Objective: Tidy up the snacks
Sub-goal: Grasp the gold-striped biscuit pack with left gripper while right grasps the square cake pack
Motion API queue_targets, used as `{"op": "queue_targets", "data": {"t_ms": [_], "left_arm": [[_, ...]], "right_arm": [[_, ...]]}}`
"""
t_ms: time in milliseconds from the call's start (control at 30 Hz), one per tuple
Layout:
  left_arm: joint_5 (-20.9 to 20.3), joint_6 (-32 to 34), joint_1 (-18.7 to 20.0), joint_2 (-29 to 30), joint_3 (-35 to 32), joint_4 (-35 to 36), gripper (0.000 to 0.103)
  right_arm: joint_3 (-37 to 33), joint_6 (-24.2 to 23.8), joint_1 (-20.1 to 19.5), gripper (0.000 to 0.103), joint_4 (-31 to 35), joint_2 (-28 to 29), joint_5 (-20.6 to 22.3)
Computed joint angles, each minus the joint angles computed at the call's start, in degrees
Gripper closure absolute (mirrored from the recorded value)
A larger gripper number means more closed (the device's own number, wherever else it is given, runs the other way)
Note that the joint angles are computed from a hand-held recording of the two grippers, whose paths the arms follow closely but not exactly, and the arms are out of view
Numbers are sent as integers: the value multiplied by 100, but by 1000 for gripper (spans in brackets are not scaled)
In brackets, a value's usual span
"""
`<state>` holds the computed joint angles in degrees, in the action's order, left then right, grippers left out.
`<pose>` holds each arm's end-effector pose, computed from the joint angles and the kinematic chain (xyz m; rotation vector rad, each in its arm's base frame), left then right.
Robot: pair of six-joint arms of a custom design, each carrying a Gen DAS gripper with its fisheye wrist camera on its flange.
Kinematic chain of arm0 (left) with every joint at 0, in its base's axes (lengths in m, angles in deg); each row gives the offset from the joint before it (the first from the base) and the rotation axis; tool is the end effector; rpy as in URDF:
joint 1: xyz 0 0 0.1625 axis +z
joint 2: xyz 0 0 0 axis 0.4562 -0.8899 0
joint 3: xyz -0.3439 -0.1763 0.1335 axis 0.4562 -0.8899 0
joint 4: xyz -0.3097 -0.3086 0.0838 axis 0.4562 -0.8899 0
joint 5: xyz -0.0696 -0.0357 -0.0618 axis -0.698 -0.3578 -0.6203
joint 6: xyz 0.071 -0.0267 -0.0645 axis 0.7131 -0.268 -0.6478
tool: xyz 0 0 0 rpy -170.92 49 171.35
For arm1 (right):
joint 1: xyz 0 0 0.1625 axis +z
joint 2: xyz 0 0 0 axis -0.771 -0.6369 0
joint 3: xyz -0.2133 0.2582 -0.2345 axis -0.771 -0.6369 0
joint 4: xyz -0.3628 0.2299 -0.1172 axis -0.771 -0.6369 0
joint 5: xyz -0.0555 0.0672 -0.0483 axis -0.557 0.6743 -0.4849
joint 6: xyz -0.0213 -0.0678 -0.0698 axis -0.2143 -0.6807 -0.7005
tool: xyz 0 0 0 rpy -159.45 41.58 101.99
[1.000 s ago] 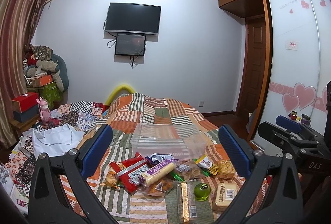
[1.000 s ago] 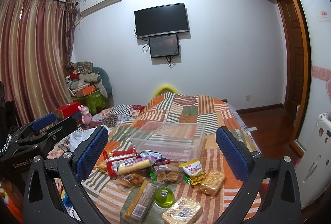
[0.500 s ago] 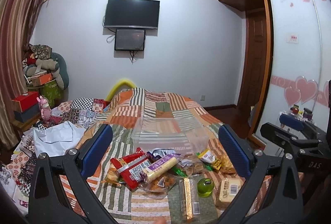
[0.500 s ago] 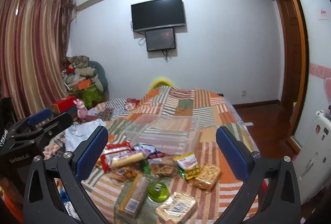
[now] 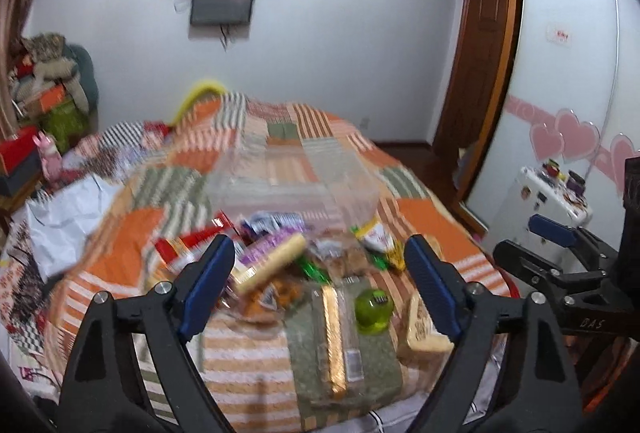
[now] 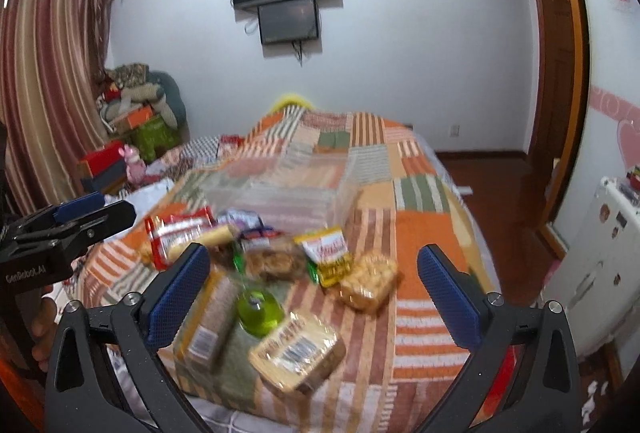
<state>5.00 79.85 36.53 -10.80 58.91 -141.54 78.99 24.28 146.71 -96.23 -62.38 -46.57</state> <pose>-0.1855 -0.8177 0.1497 0.4528 2.2508 -1.2357 0.2095 -0.8420 0.1362 0.8988 -2.3575 1.0776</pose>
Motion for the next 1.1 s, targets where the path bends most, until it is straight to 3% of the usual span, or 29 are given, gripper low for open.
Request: {"op": "queue_targets", "data": {"t_ms": [333,600,800,1100], "left_arm": [[-227,-1264,283,260,-584,2092,30],[-309,-1874,445,461,-903,3068,40],[-368,-2031,519,639,-1144,3397,43],[-63,-1645,484,872,-1282,3121,47]], "right_arm": [[-403,549,-198,25,1525,128,-161],[-557,695,-266,26,2156,245,-282],[-727,719,-269,26,2367,398,-402],[-961,636,-264,23,2526,547,-452]]}}
